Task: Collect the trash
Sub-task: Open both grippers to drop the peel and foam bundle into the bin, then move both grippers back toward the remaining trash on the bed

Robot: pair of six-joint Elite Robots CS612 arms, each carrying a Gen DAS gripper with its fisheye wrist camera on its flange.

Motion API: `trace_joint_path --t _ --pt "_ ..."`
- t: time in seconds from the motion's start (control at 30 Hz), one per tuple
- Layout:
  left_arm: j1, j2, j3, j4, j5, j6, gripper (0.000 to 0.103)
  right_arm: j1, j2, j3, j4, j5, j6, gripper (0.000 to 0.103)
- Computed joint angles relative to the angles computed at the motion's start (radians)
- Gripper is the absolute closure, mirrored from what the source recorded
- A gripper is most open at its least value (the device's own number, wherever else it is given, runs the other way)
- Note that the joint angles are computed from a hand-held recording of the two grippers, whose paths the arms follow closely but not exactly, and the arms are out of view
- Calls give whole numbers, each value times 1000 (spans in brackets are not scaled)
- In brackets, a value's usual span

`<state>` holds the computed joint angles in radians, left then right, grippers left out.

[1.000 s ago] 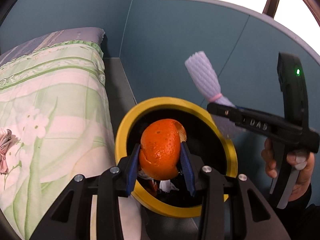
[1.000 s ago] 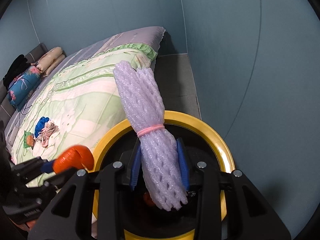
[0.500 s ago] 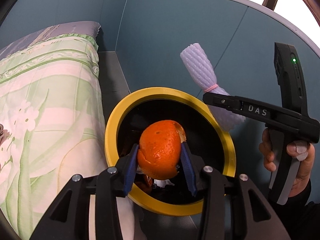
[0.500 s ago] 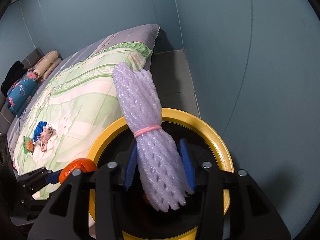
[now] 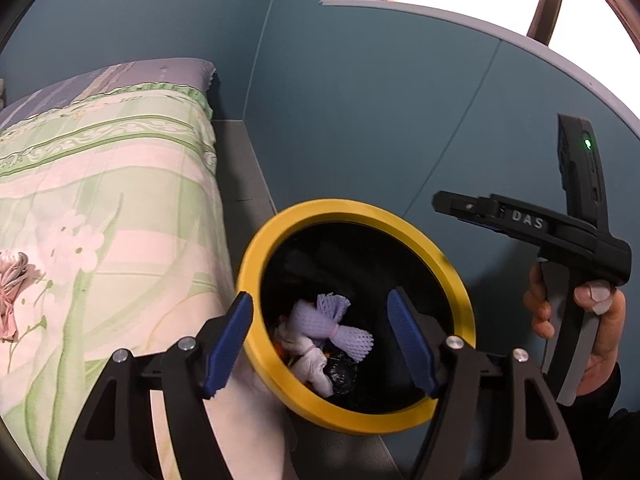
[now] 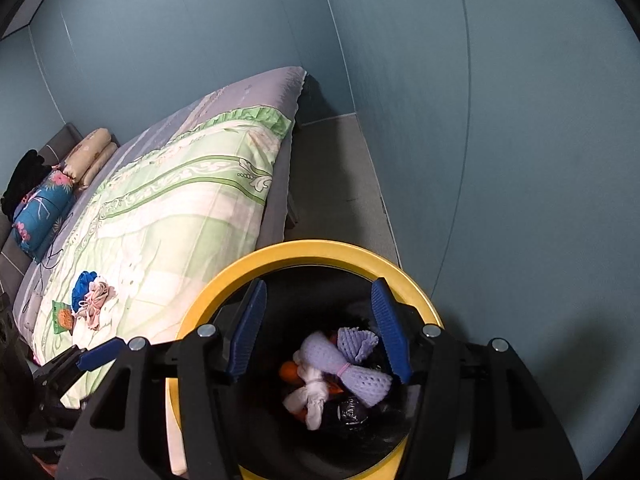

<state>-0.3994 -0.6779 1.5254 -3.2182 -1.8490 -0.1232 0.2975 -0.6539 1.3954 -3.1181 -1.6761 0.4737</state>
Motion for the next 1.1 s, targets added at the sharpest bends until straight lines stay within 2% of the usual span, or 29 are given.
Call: trace_joint_path --t 0.3,0.6,0.83,1.03,1.1 --pt "29 -23 33 -60 47 -46 36 6 3 -11 -24 18 -29 46" --pt "63 -43 72 -121 118 -96 26 33 22 -71 -12 29 -98 40" --pt "98 -63 105 -161 199 -137 15 59 56 -141 -30 84 -173 25" --pt "135 -74 123 -180 269 -180 12 83 92 -216 -59 142 -246 14" --pt "150 -77 130 -189 289 -195 11 92 108 -251 -54 163 -271 13"
